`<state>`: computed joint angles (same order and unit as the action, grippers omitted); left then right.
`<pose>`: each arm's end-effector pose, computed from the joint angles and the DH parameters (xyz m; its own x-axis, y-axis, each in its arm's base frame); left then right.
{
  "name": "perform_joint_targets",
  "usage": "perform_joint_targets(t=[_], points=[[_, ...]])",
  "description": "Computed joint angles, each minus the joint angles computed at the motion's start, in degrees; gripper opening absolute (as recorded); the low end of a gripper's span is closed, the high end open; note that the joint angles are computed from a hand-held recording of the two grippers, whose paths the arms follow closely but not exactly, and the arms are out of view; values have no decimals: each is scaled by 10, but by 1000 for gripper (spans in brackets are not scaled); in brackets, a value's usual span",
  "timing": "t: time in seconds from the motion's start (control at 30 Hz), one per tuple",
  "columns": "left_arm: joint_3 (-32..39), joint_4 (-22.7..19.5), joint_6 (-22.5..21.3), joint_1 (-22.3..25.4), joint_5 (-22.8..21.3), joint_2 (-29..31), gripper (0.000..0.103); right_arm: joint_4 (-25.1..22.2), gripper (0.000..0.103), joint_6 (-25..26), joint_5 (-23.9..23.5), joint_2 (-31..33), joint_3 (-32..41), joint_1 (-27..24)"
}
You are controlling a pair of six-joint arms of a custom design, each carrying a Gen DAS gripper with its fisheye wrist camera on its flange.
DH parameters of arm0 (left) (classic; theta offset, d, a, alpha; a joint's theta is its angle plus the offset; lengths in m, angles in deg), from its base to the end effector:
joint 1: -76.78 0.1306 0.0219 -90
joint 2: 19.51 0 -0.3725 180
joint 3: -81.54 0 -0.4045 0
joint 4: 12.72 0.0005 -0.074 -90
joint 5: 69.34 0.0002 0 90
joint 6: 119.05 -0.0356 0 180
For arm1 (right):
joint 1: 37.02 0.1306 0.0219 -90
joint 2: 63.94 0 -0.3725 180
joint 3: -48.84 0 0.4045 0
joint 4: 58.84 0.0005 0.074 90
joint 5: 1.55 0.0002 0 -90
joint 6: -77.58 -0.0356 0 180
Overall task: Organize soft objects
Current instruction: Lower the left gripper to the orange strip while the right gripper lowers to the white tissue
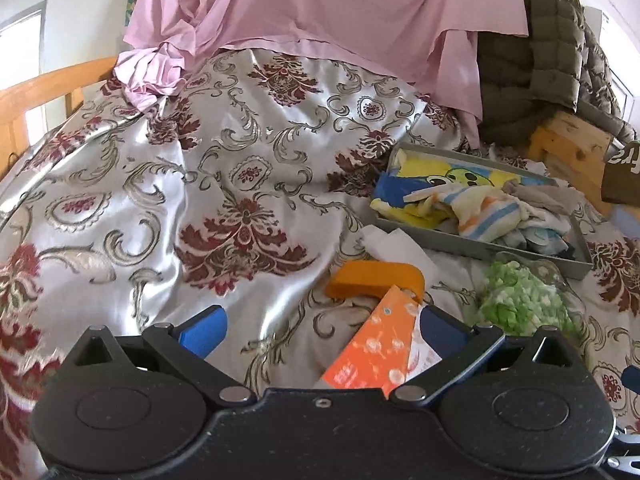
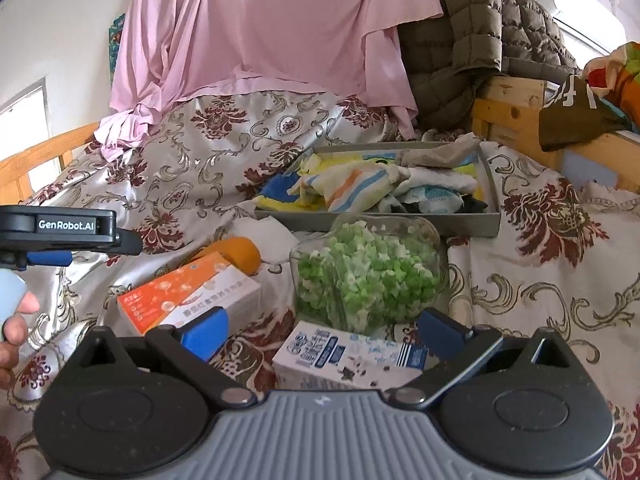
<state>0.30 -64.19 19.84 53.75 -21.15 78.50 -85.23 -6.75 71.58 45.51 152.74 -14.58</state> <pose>0.5077 -0.1906 0.4268 -0.3954 -0.4421 -0.8051 -0.6004 0.7877 -0.1377 0.5879 0.2534 0.3854 -0.4280 -0.2791 -0.8596 -0.6383 0.7667 0.0689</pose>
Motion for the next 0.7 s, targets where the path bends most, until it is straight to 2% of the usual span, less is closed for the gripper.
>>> perform_joint_targets(t=[0.1,0.13,0.2,0.3,0.47,0.57,0.7], points=[[8,24,-39,15,24,7,102,-4,103,4,2,10,15,1],[13,36,-61,25,45,12,102,-9,103,9,-3,15,24,0],[20,64,-109,43,86,21,102,-20,103,15,-25,24,41,-2],[22,113,-159,68,117,38,102,-50,103,36,-46,43,77,-4],[4,182,-178,111,209,55,102,-104,103,93,-25,82,150,3],[4,193,-192,129,242,68,102,-130,103,131,-3,116,205,11],[1,215,-179,150,290,80,102,-168,103,164,39,171,293,25]])
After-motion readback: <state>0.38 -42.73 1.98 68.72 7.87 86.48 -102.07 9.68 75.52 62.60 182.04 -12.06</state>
